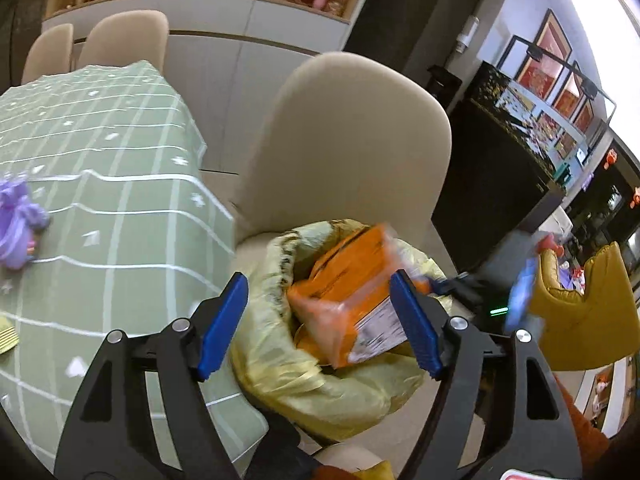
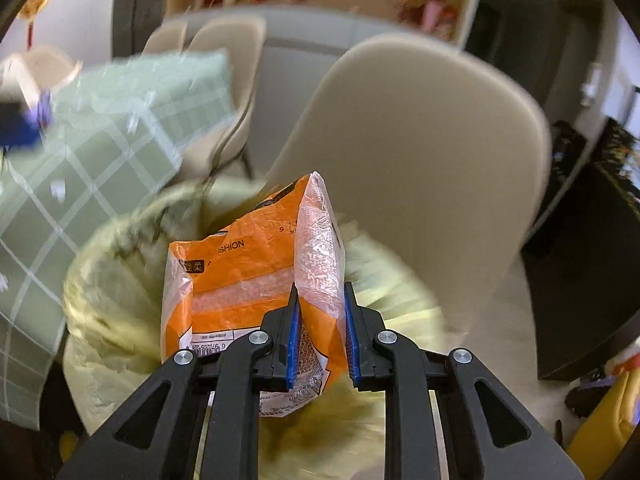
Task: Collect trash
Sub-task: 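Drop the red can and orange bag into the yellow trash bag with both tools, then grasp the pink wrapper with the left tool while the right tool grasps the gold snack stick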
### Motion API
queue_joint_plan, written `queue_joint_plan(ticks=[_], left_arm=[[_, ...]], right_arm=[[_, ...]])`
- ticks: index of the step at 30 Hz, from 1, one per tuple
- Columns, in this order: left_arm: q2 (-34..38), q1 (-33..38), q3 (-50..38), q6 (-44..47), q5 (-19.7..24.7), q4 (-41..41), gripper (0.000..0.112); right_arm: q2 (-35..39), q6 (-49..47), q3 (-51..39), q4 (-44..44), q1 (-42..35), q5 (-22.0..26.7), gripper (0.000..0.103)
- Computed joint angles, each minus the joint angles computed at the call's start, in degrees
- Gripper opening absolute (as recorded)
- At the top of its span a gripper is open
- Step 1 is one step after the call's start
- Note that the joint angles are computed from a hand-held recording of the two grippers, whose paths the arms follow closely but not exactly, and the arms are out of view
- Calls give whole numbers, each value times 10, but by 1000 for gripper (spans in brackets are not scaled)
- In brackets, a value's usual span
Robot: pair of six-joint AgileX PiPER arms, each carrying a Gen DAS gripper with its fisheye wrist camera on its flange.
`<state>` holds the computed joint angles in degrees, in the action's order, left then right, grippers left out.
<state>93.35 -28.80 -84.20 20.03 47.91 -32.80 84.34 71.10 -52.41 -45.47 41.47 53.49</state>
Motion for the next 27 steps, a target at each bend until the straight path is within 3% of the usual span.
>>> queue_joint_plan(ticks=[2, 4, 10, 12, 13, 14, 18, 22, 25, 27], left_arm=[[-18, 20, 17, 14, 4, -8, 70], [-37, 44, 35, 35, 8, -20, 70], [-75, 111, 68, 86, 16, -58, 71], [-87, 140, 77, 107, 24, -77, 71], [-90, 150, 80, 113, 27, -82, 71], [-95, 165, 83, 122, 32, -89, 71], [-126, 219, 103, 152, 30, -96, 71], [-168, 294, 129, 182, 1, -95, 71], [-182, 343, 142, 185, -54, -63, 71], [-175, 377, 144, 177, -86, -53, 71]], right_arm=[[25, -19, -8, 25, -6, -20, 19], [44, -4, -17, 17, 2, -9, 19], [0, 39, -4, 8, -1, -15, 23], [-19, 23, -6, 28, -6, -13, 37], [-32, 29, 2, 26, -3, -17, 50], [-41, 38, 6, 20, 2, -14, 54], [-68, 78, 0, -20, 40, 40, 54], [-92, 98, -37, -36, 79, 38, 54], [-64, 97, -96, -57, 111, 37, 54], [-20, 71, -159, -52, 113, 2, 54]])
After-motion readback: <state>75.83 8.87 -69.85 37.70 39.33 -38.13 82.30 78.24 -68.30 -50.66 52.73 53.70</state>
